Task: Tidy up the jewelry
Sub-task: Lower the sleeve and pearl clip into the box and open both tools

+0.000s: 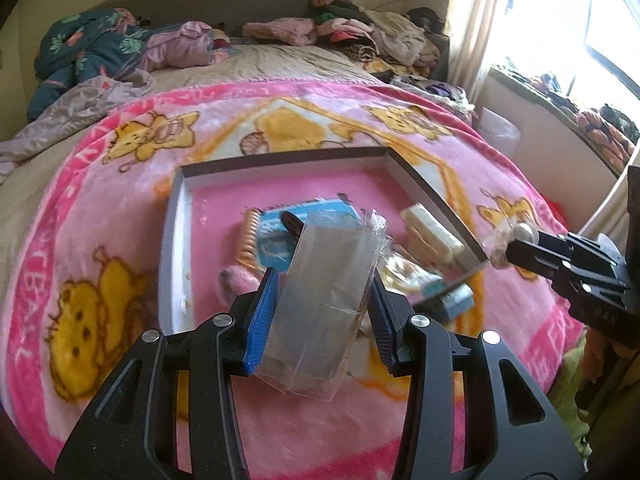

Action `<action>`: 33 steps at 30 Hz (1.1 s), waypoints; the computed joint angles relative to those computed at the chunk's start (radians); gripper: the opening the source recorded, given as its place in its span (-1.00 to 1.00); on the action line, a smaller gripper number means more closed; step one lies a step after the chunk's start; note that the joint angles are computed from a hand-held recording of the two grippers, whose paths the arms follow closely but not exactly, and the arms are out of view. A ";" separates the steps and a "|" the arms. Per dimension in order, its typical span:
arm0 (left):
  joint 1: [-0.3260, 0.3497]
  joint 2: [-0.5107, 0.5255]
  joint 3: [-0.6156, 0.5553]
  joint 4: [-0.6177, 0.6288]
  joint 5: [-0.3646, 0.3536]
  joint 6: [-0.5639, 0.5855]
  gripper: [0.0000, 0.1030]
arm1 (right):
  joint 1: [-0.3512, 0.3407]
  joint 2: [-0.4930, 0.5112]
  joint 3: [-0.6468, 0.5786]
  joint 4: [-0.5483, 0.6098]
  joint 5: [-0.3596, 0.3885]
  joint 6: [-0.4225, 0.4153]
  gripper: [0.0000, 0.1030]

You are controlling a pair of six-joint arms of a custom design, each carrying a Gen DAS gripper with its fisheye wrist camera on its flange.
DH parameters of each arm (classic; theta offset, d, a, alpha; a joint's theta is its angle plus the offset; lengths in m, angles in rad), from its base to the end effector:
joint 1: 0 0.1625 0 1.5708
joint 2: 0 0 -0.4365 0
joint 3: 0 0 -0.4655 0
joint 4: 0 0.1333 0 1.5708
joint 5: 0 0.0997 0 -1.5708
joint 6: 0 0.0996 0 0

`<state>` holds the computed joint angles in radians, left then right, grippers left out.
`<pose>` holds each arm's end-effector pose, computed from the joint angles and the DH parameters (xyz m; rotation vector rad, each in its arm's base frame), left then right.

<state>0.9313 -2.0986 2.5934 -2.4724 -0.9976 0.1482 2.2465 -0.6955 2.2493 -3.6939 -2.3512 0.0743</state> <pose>-0.0374 -0.3641 0.2811 0.8506 2.4581 -0.7055 0.3403 -0.3234 -0.0291 0.4393 -2.4011 1.0249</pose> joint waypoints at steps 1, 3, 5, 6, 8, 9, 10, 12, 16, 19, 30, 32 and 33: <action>0.010 0.016 -0.008 -0.018 0.004 0.008 -0.31 | -0.005 0.003 -0.007 0.003 0.007 -0.004 -0.29; 0.031 0.043 -0.025 -0.042 0.003 0.017 -0.31 | -0.014 0.007 -0.017 0.003 0.016 -0.014 -0.29; 0.054 0.073 -0.042 -0.071 0.005 0.027 -0.31 | -0.022 0.013 -0.029 0.010 0.025 -0.020 -0.29; 0.063 0.088 -0.048 -0.084 0.008 0.031 -0.31 | -0.027 0.017 -0.037 0.014 0.030 -0.025 -0.29; 0.084 0.113 -0.062 -0.105 0.011 0.037 -0.31 | -0.036 0.021 -0.049 0.022 0.037 -0.033 -0.29; 0.099 0.130 -0.072 -0.119 0.010 0.040 -0.31 | -0.040 0.025 -0.053 0.024 0.041 -0.037 -0.29; 0.111 0.143 -0.079 -0.131 0.011 0.044 -0.31 | -0.045 0.028 -0.061 0.029 0.045 -0.042 -0.29; 0.132 0.167 -0.090 -0.152 0.014 0.051 -0.31 | -0.052 0.034 -0.073 0.038 0.049 -0.051 -0.29; 0.168 0.207 -0.109 -0.186 0.019 0.061 -0.31 | -0.067 0.048 -0.101 0.049 0.053 -0.072 -0.29; 0.180 0.234 -0.111 -0.230 0.054 0.081 -0.31 | -0.080 0.057 -0.120 0.056 0.054 -0.085 -0.29; 0.236 0.289 -0.135 -0.259 0.047 0.100 -0.33 | -0.114 0.119 -0.202 0.096 0.008 -0.136 -0.29; 0.238 0.295 -0.137 -0.261 0.047 0.101 -0.33 | -0.117 0.129 -0.214 0.106 -0.003 -0.140 -0.29; 0.241 0.298 -0.139 -0.263 0.046 0.101 -0.33 | -0.119 0.135 -0.221 0.114 -0.009 -0.142 -0.29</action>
<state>1.1721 -1.8003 2.4546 -2.7354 -0.9517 0.2493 2.1271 -0.5602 2.0278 -3.5799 -2.3602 -0.0673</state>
